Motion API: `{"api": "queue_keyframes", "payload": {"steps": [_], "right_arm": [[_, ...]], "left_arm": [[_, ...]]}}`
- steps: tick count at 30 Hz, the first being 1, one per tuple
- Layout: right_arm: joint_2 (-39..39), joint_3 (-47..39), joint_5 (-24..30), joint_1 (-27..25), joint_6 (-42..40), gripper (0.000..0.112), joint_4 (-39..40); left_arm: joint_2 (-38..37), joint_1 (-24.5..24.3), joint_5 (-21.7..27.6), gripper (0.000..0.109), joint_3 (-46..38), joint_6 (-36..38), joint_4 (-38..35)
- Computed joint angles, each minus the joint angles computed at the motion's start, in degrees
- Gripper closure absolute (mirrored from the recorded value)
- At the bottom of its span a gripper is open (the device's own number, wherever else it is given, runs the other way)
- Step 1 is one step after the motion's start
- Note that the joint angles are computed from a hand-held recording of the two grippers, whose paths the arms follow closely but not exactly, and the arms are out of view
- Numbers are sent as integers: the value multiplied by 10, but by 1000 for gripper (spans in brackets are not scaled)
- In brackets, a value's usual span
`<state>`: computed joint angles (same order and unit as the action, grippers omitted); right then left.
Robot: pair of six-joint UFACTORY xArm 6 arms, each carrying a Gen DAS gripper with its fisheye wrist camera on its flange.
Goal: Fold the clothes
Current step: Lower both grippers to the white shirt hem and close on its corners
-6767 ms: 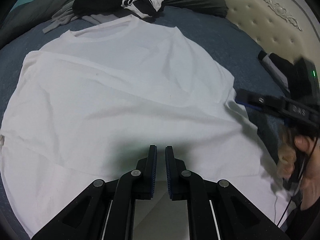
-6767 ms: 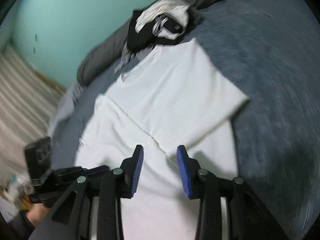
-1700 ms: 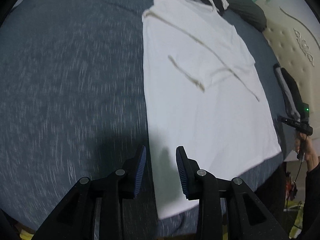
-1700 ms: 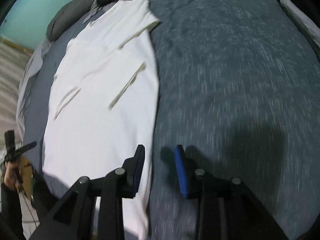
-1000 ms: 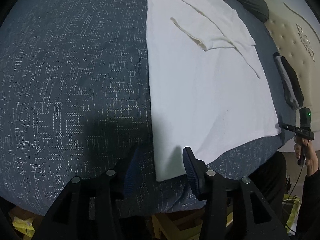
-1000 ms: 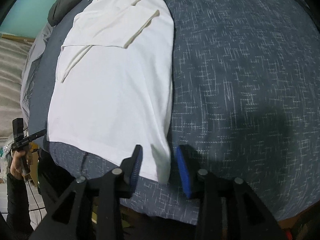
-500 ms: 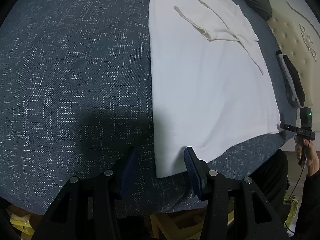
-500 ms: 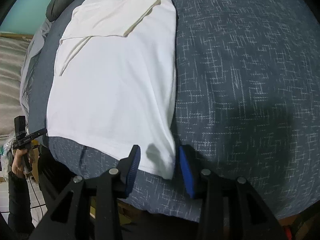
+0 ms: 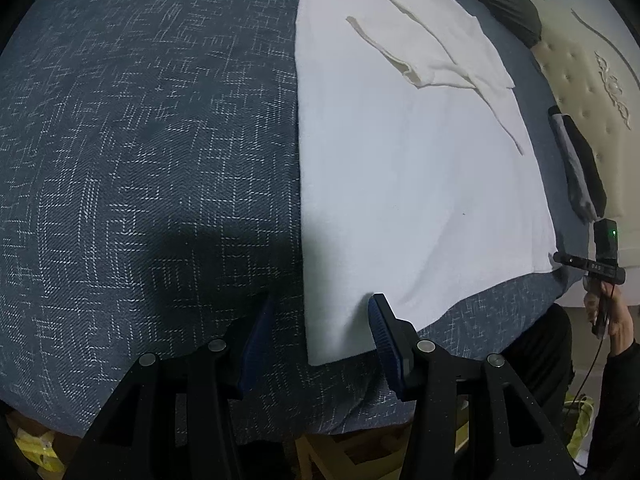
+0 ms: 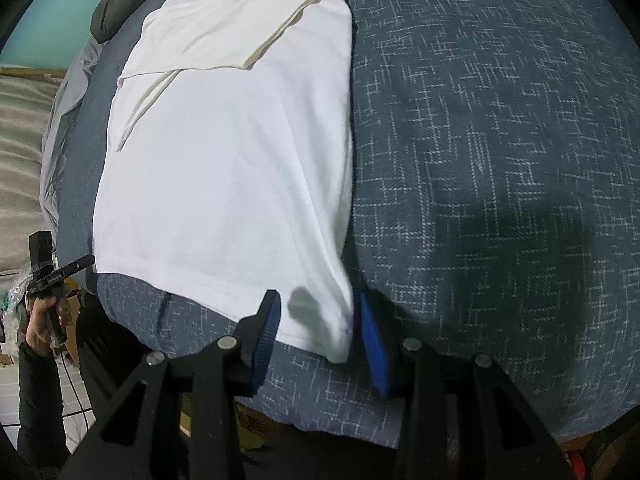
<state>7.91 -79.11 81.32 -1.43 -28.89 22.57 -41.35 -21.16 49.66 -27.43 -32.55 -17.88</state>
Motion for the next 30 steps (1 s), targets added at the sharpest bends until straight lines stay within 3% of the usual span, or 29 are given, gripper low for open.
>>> {"api": "queue_keyframes", "payload": {"steps": [4, 8, 12, 16, 18, 20, 22, 30], "right_arm": [[-1, 2, -1, 2, 0, 72, 0], [-9, 15, -8, 8, 2, 72, 4], [-10, 17, -10, 10, 4, 72, 8], [-24, 34, -18, 15, -5, 72, 18], [-38, 49, -25, 18, -16, 76, 28], [-51, 63, -31, 22, -28, 96, 38], [-61, 69, -37, 24, -37, 103, 40], [-82, 51, -37, 16, -67, 106, 69]], "left_arm": [[-3, -11, -7, 57, 3, -8, 6], [3, -29, -20, 71, 5, -17, 7], [14, -34, -28, 76, 5, -13, 1], [22, -42, -33, 104, 0, -13, 9], [22, -49, -35, 104, -5, -16, 22], [20, -54, -38, 104, -8, -17, 27], [16, -57, -39, 105, -11, -20, 32], [-17, -73, -17, 105, -38, -43, 82]]}}
